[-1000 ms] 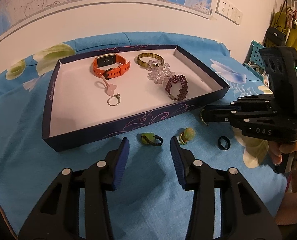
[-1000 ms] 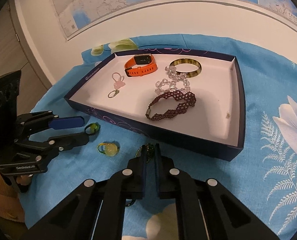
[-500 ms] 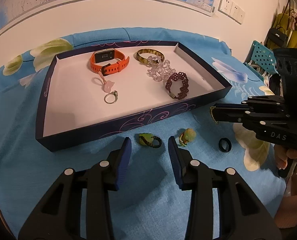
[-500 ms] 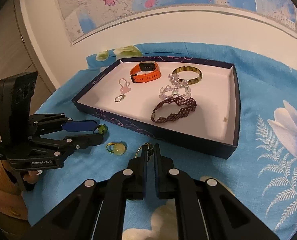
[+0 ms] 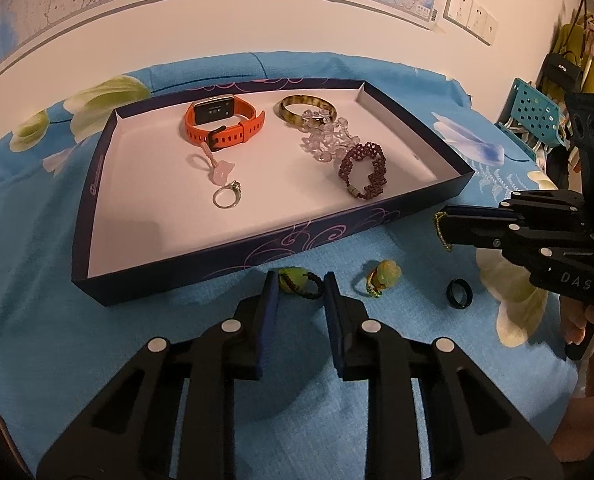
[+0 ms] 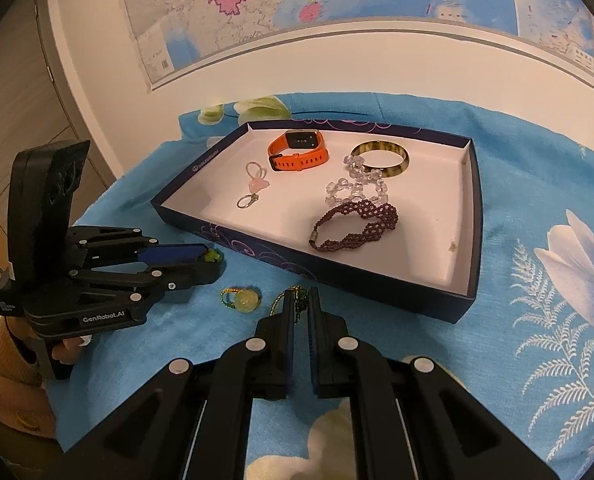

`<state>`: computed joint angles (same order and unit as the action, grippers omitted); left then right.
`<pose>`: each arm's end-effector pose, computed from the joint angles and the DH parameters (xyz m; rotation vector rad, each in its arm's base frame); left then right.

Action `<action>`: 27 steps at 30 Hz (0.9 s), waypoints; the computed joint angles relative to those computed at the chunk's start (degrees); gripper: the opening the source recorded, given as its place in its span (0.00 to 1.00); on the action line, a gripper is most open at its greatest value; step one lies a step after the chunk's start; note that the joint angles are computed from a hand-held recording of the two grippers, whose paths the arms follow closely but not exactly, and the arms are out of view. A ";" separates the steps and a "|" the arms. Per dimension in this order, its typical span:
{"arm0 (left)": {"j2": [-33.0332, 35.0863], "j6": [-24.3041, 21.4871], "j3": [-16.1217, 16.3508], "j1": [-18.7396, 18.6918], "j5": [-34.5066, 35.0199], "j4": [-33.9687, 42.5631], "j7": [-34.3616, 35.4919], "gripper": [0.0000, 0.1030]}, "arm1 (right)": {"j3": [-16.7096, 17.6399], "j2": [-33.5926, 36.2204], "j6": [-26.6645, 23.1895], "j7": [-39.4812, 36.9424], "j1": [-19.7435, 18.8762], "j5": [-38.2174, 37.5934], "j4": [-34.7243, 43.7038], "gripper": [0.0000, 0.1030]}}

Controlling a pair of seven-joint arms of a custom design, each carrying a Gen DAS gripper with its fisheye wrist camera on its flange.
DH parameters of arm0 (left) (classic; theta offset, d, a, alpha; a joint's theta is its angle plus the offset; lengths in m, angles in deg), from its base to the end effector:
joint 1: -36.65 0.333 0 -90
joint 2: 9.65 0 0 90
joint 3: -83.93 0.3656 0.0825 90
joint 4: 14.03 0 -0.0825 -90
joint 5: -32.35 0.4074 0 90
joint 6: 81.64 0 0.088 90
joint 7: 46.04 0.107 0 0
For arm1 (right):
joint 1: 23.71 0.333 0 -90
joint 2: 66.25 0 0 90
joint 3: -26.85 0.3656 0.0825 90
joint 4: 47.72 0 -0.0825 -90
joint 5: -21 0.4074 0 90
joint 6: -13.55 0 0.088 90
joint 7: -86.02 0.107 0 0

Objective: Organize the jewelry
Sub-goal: 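Grasp the green ring with black band with the left tool while the right tool grasps a small gold ring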

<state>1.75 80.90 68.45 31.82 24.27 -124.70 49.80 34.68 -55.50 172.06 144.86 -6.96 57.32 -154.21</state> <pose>0.6418 -0.2162 0.5081 -1.5730 2.1619 -0.9010 0.6333 0.2545 0.5344 -1.9788 1.2395 -0.2599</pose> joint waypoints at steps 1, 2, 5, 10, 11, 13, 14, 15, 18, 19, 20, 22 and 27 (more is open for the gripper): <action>-0.06 0.09 0.07 -0.07 0.18 -0.09 -0.16 0.22 | 0.05 -0.10 0.15 -0.17 -0.07 0.26 -0.12 0.05; -0.16 0.30 0.18 -0.14 0.38 -0.25 -0.45 0.22 | 0.19 -0.21 0.15 -0.58 -0.24 0.91 -0.20 0.05; -0.39 0.72 0.23 -0.20 0.61 -0.61 -0.85 0.21 | 0.23 -0.36 0.20 -1.00 -0.32 1.70 -0.30 0.05; -1.03 2.06 0.27 -0.35 1.28 -1.59 -1.38 0.21 | 0.56 -0.62 0.04 -2.90 -0.67 4.42 -0.28 0.05; -1.16 2.31 0.18 -0.29 1.19 -1.78 -1.22 0.21 | 0.57 -0.65 -0.01 -3.15 -0.69 4.86 -0.25 0.05; -1.49 3.01 0.34 -0.42 1.64 -2.29 -1.46 0.21 | 0.71 -0.78 -0.17 -4.07 -0.86 6.16 -0.17 0.05; -1.70 3.41 0.34 -0.42 1.75 -2.57 -1.46 0.21 | 0.73 -0.87 -0.13 -4.44 -0.87 6.65 -0.18 0.05; -2.01 3.90 0.19 -0.27 1.47 -2.96 -1.15 0.21 | 0.69 -1.01 -0.01 -4.63 -0.82 6.92 -0.27 0.05; -2.71 4.95 -0.35 0.23 -0.14 -3.61 0.13 0.21 | 0.73 -1.17 0.17 -5.56 -0.83 8.32 -0.18 0.05; -2.96 5.40 -0.64 0.49 -1.07 -3.82 0.88 0.21 | 0.79 -1.16 0.17 -5.99 -0.89 9.02 -0.05 0.05; -3.17 5.79 -0.95 0.76 -2.14 -3.99 1.78 0.21 | 0.80 -1.14 0.24 -6.22 -0.88 9.45 0.08 0.05; -3.65 6.70 -0.89 0.74 -2.94 -4.28 2.38 0.21 | 0.75 -1.08 0.36 -6.51 -0.81 9.92 0.32 0.05; -3.99 7.98 -0.95 0.74 -4.47 -4.08 3.92 0.21 | 0.71 -0.69 0.55 -6.80 -0.63 10.37 1.29 0.05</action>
<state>-2.24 88.88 67.49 32.56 19.80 -128.78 53.72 35.40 -56.19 172.62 138.06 -7.59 67.69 -152.92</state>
